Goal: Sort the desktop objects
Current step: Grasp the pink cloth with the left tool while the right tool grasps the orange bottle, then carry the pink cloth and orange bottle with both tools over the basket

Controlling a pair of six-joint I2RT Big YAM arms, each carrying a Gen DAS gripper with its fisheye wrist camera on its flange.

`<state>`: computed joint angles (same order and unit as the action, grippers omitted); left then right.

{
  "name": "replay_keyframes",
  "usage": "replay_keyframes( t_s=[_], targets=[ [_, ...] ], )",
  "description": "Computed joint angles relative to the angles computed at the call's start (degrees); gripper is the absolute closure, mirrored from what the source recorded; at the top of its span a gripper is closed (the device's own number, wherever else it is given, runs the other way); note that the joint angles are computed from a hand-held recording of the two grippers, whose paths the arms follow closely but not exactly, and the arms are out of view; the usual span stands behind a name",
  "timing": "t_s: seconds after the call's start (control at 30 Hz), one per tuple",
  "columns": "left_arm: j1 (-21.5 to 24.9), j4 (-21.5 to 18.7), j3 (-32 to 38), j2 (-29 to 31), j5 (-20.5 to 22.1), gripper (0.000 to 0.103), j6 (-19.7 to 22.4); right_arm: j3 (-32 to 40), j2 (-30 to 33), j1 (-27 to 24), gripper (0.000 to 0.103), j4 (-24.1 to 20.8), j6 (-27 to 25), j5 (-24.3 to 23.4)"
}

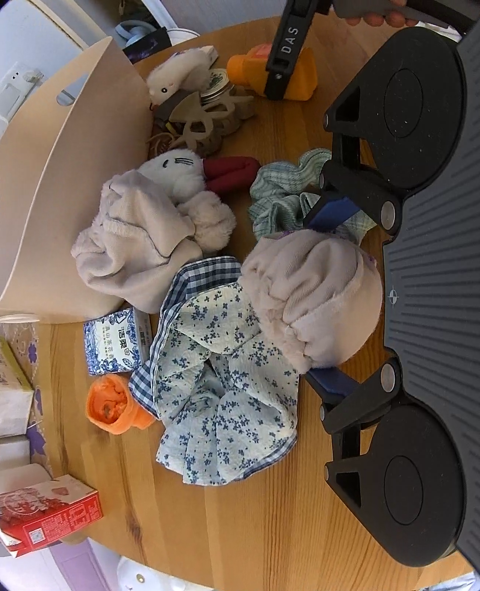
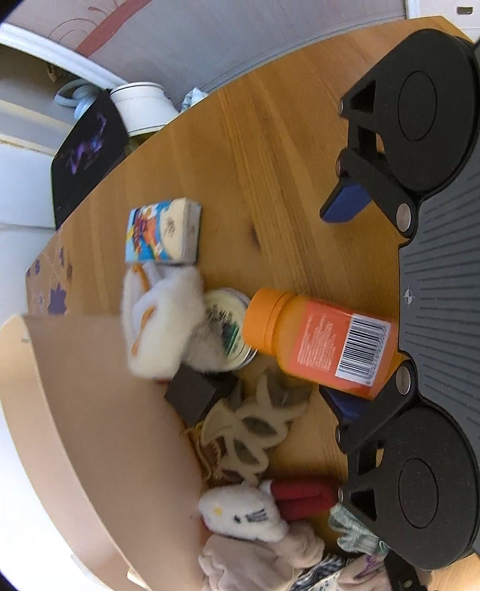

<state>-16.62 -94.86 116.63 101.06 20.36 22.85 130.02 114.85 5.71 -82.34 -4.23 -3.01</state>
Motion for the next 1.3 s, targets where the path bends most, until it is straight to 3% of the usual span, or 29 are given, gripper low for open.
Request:
replay_keyframes(
  t_s=[0.1, 0.23, 0.53, 1.3],
  targets=[
    [-0.07, 0.14, 0.11, 0.21, 0.41, 0.030, -0.12, -0.38, -0.11, -0.69, 0.025, 0.27, 0.04, -1.02],
    [-0.17, -0.06, 0.52, 0.40, 0.54, 0.038, 0.02, -0.82, -0.53, -0.98, 0.067, 1.35, -1.89, -1.55],
    [0.16, 0.27, -0.26, -0.46, 1.30, 0.048, 0.67, -3.27, -2.24, -2.34, 0.067, 1.62, -1.58, -3.59],
    [2.47, -0.13, -1.05, -4.26, 6.22, 0.053, 0.45, -9.15, -9.71, -4.69, 0.068, 4.68, -1.70, -12.35]
  ],
)
